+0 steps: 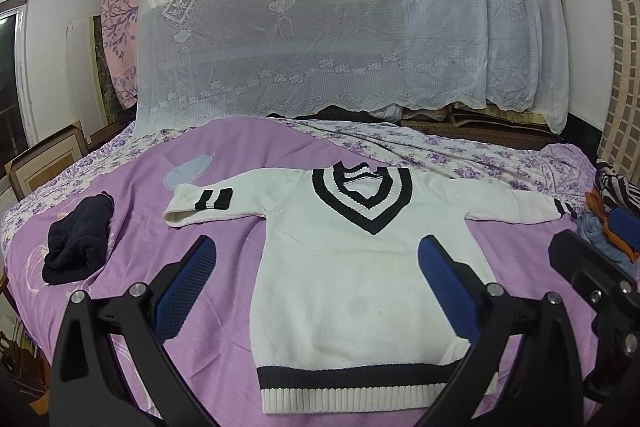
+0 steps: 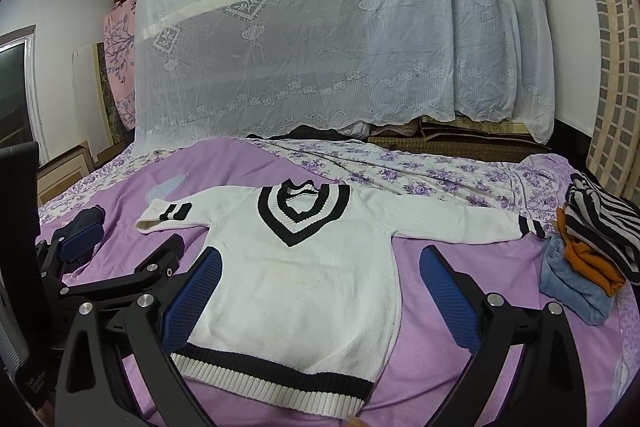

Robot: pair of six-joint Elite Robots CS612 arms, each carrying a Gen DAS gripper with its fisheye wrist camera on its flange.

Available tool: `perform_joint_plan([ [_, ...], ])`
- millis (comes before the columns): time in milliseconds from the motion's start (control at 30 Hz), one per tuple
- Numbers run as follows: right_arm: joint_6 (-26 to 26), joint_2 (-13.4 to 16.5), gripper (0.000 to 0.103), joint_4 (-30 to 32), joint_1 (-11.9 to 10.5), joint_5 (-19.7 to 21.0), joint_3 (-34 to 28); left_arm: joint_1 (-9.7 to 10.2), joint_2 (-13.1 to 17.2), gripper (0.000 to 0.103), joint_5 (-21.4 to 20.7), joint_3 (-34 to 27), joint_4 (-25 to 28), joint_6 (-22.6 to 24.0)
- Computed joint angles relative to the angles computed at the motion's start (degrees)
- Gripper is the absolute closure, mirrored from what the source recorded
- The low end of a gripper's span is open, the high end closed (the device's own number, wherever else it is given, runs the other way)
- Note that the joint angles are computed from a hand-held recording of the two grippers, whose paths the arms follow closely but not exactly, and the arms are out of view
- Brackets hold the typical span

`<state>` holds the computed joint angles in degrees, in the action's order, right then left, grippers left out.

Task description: Fold small clothes

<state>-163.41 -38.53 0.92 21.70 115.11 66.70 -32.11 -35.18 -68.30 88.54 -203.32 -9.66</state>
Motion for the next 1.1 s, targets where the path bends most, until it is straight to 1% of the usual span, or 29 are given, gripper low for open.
perform_joint_plan([
  [500, -0.08, -0.11, 0.003, -0.38, 0.14, -0.26, 0.09, -0.02, -0.02, 0.004, -0.05, 0.01, -0.05, 0.12],
  [767, -1.24, 0.15, 0.003, -0.08, 0.42, -0.76, -0.44, -0.38, 0.04, 0.004, -0.26, 0.51, -1.26, 2.58],
  [967, -0.9, 0.06, 0.003, -0.47, 0.49, -0.58, -0.32, 0.0, -0.07, 0.004, -0.46, 0.28, -0.57, 1.07],
  [1100, -0.99, -0.03, 0.003, -0.45, 0.4, -0.68, -0.24, 0.07, -0.07, 0.004, -0.42, 0.29, -0.64, 0.99],
])
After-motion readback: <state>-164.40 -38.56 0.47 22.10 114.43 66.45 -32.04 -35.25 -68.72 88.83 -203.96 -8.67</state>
